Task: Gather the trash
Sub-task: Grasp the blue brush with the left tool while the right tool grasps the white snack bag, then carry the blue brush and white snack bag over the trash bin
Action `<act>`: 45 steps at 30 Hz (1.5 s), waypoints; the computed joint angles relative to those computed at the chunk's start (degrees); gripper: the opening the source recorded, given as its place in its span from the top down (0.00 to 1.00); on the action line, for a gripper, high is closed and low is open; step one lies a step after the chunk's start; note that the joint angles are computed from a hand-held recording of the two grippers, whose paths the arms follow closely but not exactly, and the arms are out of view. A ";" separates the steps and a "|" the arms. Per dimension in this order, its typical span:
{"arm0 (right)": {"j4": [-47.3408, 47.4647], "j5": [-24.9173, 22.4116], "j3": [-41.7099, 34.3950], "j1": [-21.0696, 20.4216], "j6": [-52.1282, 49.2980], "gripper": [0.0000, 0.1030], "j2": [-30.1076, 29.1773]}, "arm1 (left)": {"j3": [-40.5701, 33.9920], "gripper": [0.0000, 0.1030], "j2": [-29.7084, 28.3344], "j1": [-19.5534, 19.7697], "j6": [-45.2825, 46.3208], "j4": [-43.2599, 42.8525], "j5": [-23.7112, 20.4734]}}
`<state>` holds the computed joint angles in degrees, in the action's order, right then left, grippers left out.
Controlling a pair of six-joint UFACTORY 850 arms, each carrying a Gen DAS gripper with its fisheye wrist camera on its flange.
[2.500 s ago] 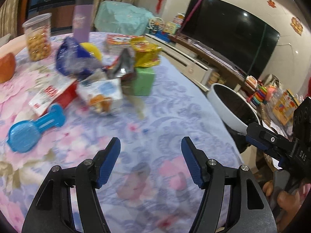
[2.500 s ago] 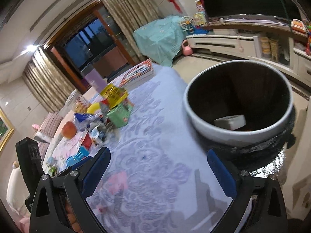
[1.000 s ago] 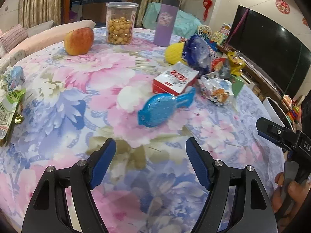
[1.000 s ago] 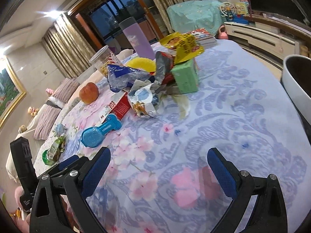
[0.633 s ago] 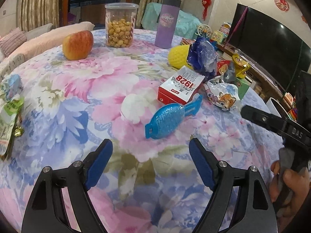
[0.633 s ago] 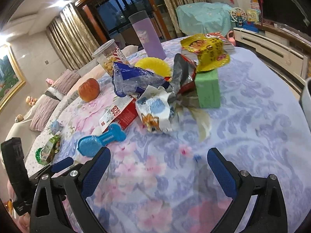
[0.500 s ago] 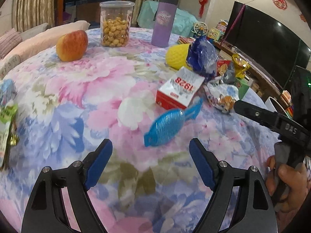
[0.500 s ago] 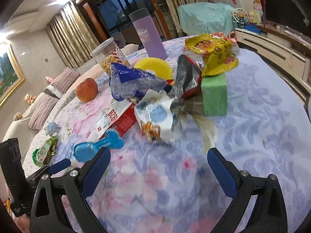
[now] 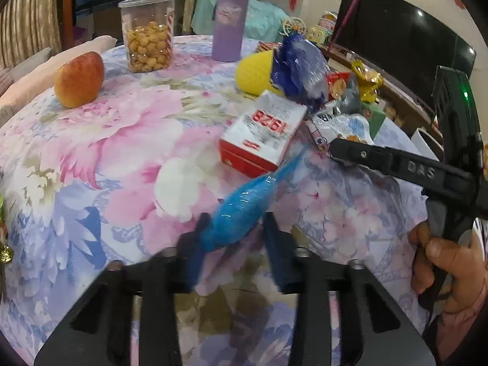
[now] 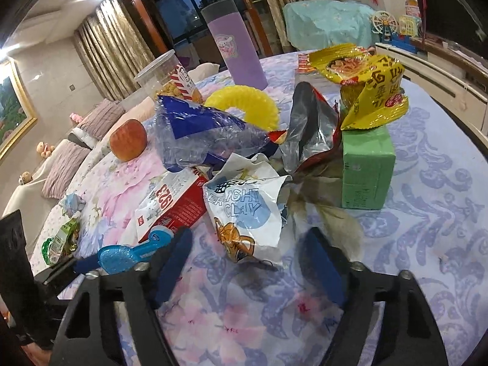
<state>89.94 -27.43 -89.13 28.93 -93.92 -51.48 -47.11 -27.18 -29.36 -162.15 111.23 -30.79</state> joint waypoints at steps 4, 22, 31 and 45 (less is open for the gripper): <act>0.89 -0.60 0.55 -0.31 -0.23 0.64 0.18 | -0.51 0.84 -0.27 -1.65 3.17 -2.01 -2.01; 13.38 -4.56 15.15 -4.79 -13.85 0.74 9.04 | -1.08 0.86 -0.53 -6.25 -13.85 9.42 -0.87; 17.69 -4.79 20.35 -8.22 -17.80 0.74 12.84 | -6.29 0.86 -2.78 -8.33 -12.90 13.56 1.47; 22.74 -4.22 23.98 -12.37 -21.96 0.74 15.82 | -14.22 0.86 -6.60 -7.65 -10.80 16.89 5.33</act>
<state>112.68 -31.65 -65.15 16.56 -115.88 -35.66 -61.33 -33.78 -37.01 -172.95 128.12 -25.45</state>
